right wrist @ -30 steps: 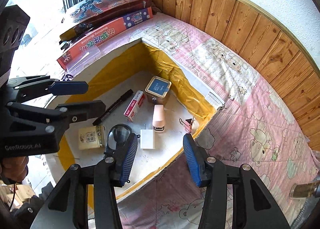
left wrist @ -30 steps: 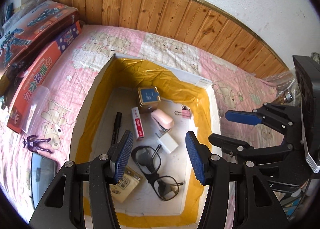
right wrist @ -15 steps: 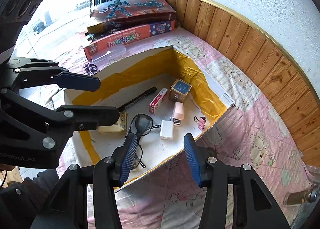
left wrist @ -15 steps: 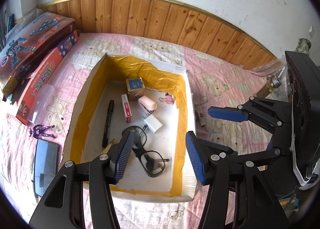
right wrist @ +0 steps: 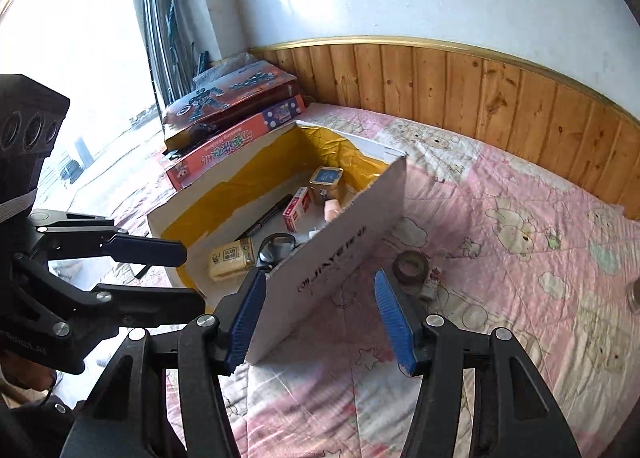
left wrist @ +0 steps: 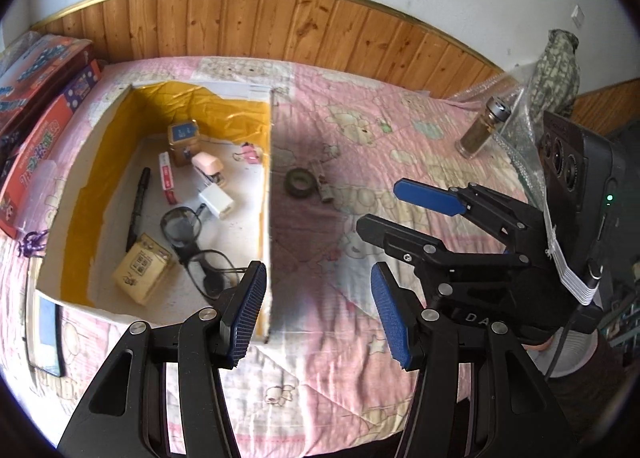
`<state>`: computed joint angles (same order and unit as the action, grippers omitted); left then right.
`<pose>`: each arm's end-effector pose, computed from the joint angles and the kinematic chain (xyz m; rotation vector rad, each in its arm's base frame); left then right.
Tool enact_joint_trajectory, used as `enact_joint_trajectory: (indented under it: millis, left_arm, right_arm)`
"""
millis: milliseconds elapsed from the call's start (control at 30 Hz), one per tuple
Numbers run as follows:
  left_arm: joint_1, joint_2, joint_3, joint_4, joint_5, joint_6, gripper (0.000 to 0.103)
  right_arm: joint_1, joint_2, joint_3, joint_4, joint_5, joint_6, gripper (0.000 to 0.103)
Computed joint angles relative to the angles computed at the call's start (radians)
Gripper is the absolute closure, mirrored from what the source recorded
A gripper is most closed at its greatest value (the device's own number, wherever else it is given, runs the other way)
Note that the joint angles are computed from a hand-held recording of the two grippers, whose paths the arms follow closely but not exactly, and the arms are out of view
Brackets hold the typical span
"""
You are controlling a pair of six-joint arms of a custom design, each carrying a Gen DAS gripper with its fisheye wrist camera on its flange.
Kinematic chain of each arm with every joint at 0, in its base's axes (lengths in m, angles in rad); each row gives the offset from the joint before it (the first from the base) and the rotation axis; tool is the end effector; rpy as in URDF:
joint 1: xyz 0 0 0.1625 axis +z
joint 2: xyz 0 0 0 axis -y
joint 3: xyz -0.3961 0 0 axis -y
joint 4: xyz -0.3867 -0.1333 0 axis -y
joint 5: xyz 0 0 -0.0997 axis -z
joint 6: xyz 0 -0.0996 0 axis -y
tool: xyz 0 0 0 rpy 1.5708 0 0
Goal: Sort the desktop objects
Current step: 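Move both open tools back toward the remaining items on the bed, then grasp the green tape roll with the left tool while the right tool grasps the clear tube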
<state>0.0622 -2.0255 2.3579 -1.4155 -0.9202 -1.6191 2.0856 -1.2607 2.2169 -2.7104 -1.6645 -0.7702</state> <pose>-0.2300 -0.2083 0.2754 0.0722 2.5364 -0.8484 0.3344 -0.3393 0.1445 1.7960 -2.4214 0.2570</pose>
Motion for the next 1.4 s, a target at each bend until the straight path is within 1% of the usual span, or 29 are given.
enact_joint_trajectory:
  millis: [67, 167, 233, 267, 333, 367, 433, 567, 733, 767, 800, 833, 900, 967, 1000, 1100, 1133, 1233, 1300, 1367, 1400]
  left_arm:
    - [0.029, 0.04, 0.016, -0.095, -0.005, 0.055, 0.046]
    - [0.08, 0.109, 0.026, -0.209, -0.01, 0.121, 0.046]
    - [0.11, 0.161, 0.024, -0.259, -0.013, 0.146, 0.046]
    - [0.128, 0.185, 0.025, -0.289, -0.017, 0.166, 0.046]
    - [0.161, 0.223, 0.028, -0.349, -0.037, 0.206, 0.046]
    - [0.177, 0.246, 0.029, -0.38, -0.051, 0.232, 0.046]
    - [0.195, 0.278, 0.032, -0.41, -0.061, 0.254, 0.046]
    - [0.254, 0.329, 0.031, -0.467, -0.059, 0.293, 0.046]
    - [0.365, 0.362, 0.018, -0.537, -0.036, 0.326, 0.046]
    - [0.393, 0.371, 0.014, -0.564, -0.035, 0.337, 0.046]
    - [0.421, 0.384, 0.008, -0.587, -0.034, 0.35, 0.046]
    - [0.45, 0.405, -0.006, -0.589, -0.034, 0.352, 0.046]
    - [0.498, 0.441, -0.024, -0.635, -0.027, 0.379, 0.046]
    - [0.54, 0.495, -0.064, -0.634, -0.009, 0.388, 0.046]
    - [0.559, 0.522, -0.083, -0.632, 0.007, 0.395, 0.046]
    - [0.617, 0.608, -0.143, -0.608, 0.063, 0.393, 0.046]
    - [0.638, 0.635, -0.16, -0.62, 0.076, 0.411, 0.046]
    - [0.703, 0.707, -0.205, -0.628, 0.081, 0.462, 0.046]
    - [0.703, 0.73, -0.216, -0.601, 0.143, 0.455, 0.045]
    - [0.707, 0.743, -0.227, -0.575, 0.173, 0.452, 0.045]
    - [0.71, 0.738, -0.219, -0.595, 0.18, 0.462, 0.045]
  right_arm:
    - [-0.033, 0.001, 0.007, -0.027, -0.025, -0.003, 0.045]
    - [-0.069, 0.039, -0.005, -0.064, -0.097, 0.001, 0.045]
    - [-0.094, 0.074, -0.025, -0.079, -0.125, 0.014, 0.05]
    - [-0.101, 0.097, -0.038, -0.085, -0.137, 0.016, 0.051]
    - [-0.109, 0.153, -0.072, -0.097, -0.159, 0.013, 0.061]
    - [-0.11, 0.186, -0.093, -0.098, -0.173, 0.012, 0.063]
    - [-0.111, 0.255, -0.139, -0.105, -0.2, 0.003, 0.066]
    - [-0.116, 0.379, -0.236, -0.085, -0.232, -0.028, 0.066]
    - [-0.122, 0.5, -0.336, -0.052, -0.261, -0.074, 0.066]
    - [-0.128, 0.51, -0.341, -0.065, -0.243, -0.096, 0.066]
    - [-0.128, 0.515, -0.348, -0.07, -0.244, -0.118, 0.072]
    - [-0.128, 0.517, -0.358, -0.064, -0.255, -0.128, 0.084]
    - [-0.14, 0.506, -0.383, -0.007, -0.259, -0.111, 0.084]
    - [-0.155, 0.484, -0.379, -0.015, -0.285, -0.123, 0.084]
    - [-0.169, 0.464, -0.375, -0.008, -0.285, -0.122, 0.084]
    - [-0.221, 0.395, -0.355, 0.026, -0.271, -0.091, 0.084]
    - [-0.238, 0.371, -0.341, 0.031, -0.265, -0.089, 0.084]
    - [-0.28, 0.308, -0.294, 0.043, -0.229, -0.094, 0.084]
    - [-0.29, 0.29, -0.269, 0.025, -0.222, -0.106, 0.084]
    - [-0.296, 0.288, -0.259, 0.004, -0.215, -0.112, 0.084]
    - [-0.294, 0.285, -0.256, 0.004, -0.211, -0.101, 0.084]
